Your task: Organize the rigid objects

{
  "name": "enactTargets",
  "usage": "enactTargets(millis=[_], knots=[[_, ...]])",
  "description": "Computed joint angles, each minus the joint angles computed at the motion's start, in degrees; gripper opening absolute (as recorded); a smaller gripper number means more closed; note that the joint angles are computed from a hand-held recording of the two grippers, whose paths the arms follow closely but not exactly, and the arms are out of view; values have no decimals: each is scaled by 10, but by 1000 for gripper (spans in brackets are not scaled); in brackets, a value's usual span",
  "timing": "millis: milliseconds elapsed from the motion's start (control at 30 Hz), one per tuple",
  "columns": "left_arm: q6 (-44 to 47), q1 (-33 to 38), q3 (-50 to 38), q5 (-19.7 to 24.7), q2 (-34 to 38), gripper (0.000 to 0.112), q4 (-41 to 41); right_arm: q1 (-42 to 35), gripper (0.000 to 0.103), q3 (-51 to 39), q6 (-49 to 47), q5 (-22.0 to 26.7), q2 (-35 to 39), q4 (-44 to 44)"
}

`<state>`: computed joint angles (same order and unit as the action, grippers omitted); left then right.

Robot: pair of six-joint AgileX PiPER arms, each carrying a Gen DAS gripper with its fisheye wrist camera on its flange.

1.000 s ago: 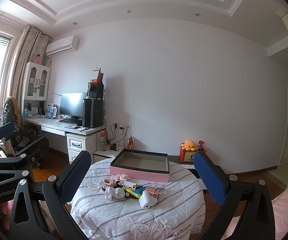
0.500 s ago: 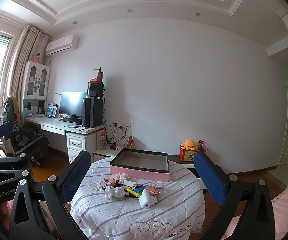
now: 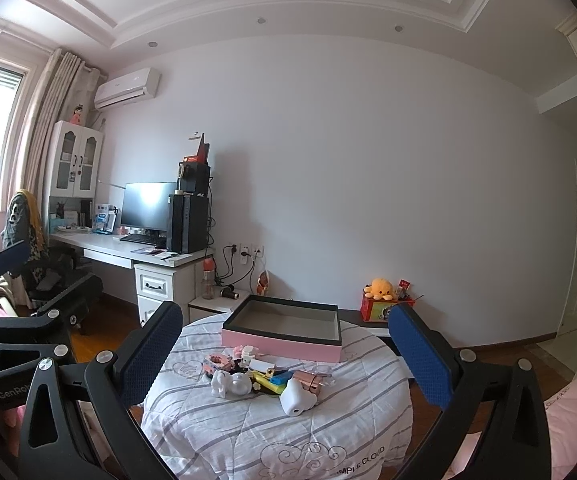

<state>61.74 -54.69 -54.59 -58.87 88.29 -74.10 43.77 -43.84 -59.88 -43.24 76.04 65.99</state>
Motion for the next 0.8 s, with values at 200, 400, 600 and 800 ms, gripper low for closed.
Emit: enactTargets(millis=[200,400,600,800], knots=[[-4,18,-18,29,24,103,-1,-19,103,9,31,11,12,-21],[-8,56,-64,91,85,103,-6,-78,103,2,93,67,48,-67],[7,106,-139,189,174,103,-27,-169,103,-11,237,145,115,-202],[58,163,-243,305,277,103,-100,-243,103,-61,380,213,217,-351]])
